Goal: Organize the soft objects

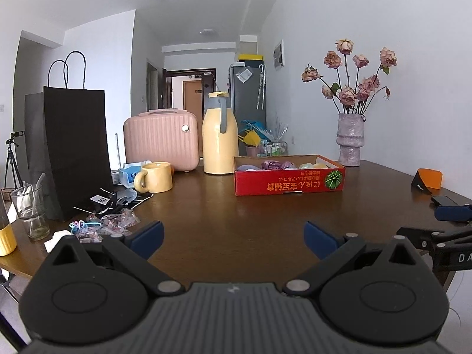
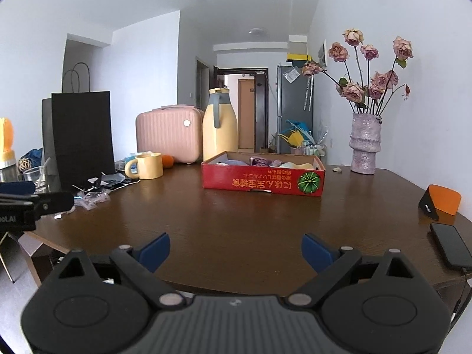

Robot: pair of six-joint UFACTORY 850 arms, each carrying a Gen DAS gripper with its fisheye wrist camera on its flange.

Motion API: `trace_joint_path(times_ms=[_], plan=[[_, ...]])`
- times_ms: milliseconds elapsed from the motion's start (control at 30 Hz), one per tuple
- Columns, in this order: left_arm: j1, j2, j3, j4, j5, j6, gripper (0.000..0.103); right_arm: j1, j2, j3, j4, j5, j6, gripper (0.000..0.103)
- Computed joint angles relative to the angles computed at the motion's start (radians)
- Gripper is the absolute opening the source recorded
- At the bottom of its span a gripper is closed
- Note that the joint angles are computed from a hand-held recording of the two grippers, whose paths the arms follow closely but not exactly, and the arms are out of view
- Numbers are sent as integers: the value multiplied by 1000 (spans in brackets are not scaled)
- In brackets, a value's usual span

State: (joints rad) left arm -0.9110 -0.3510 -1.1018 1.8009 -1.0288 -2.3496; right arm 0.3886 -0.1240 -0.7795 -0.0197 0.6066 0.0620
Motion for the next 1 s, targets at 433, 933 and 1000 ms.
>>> trace_joint_path(times_ms=[433,933,1000], plan=[[4,1,7,5,3,-7,103,-2,10,9,31,34,-8,103],[7,1,8,3,2,-14,103,-1,4,6,64,35,-22,103],[5,0,7,1,2,-12,103,-4,3,2,50,25,-9,103]])
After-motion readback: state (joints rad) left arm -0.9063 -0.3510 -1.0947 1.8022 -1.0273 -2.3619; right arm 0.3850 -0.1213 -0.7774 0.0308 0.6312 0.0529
